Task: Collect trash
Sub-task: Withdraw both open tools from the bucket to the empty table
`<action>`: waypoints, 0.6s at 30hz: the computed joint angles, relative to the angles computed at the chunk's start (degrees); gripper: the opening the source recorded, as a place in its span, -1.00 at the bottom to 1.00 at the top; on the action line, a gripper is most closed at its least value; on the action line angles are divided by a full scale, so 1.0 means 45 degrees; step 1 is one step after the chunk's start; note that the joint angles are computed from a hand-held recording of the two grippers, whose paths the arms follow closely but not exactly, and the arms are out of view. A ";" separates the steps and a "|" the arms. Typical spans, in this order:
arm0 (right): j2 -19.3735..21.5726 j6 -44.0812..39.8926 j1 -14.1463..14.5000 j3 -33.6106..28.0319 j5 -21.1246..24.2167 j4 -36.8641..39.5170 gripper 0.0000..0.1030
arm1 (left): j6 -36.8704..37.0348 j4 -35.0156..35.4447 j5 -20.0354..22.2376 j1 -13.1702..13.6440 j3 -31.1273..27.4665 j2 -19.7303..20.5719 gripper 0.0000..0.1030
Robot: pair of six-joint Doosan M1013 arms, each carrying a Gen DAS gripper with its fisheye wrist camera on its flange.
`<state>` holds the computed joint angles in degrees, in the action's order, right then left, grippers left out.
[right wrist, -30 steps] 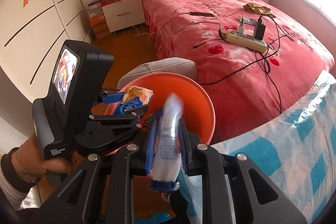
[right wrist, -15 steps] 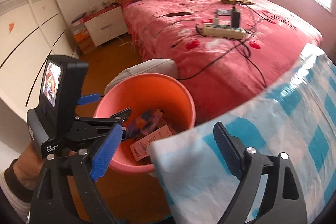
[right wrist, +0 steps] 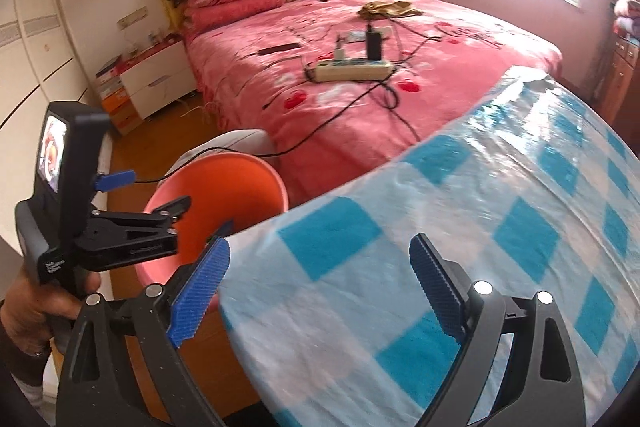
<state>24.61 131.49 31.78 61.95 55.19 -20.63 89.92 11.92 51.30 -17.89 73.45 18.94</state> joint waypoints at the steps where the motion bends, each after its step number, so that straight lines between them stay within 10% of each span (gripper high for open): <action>1: -0.0069 0.0111 -0.0012 0.0094 -0.0025 -0.0045 0.76 | 0.0012 0.0083 -0.0057 -0.0059 0.0008 -0.0046 0.78; 18: -0.1488 0.2827 0.0016 0.2042 -0.0382 -0.1924 0.80 | 0.0259 0.0606 -0.0679 -0.0847 -0.0041 -0.0538 0.84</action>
